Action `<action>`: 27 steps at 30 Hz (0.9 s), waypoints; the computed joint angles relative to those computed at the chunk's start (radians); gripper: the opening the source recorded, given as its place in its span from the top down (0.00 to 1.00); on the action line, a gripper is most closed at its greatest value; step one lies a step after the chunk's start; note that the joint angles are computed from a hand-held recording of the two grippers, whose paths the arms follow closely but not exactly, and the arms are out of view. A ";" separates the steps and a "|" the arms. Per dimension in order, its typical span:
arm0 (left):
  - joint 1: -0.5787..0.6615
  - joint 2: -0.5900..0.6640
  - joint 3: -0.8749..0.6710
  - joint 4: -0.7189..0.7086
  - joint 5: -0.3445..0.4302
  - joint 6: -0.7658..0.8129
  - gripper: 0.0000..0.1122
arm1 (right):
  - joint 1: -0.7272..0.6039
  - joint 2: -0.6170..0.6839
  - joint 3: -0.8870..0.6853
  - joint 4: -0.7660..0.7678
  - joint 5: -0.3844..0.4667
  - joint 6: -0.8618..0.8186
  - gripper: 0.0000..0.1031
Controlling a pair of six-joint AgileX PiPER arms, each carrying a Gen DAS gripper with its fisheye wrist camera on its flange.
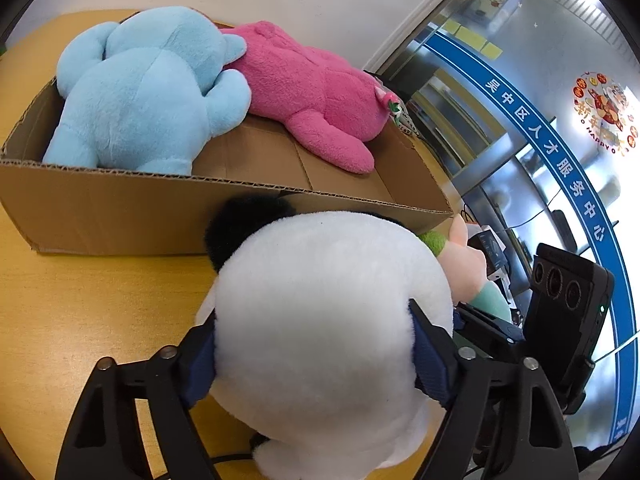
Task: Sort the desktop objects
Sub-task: 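Close the left gripper on the white panda while the right gripper closes on it, then carry the white panda with both grippers and lower it beside the elephant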
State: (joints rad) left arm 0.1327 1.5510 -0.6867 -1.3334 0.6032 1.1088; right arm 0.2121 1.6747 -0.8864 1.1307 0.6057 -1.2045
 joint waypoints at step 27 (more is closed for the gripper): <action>-0.059 0.322 -0.969 0.730 0.120 -0.763 0.37 | -0.044 0.322 -0.852 -0.165 0.200 0.254 0.46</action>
State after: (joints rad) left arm 0.0738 1.8730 -1.6562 -0.6038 0.7230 0.3455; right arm 0.1680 1.9968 -1.7383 0.9653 0.8056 -0.9508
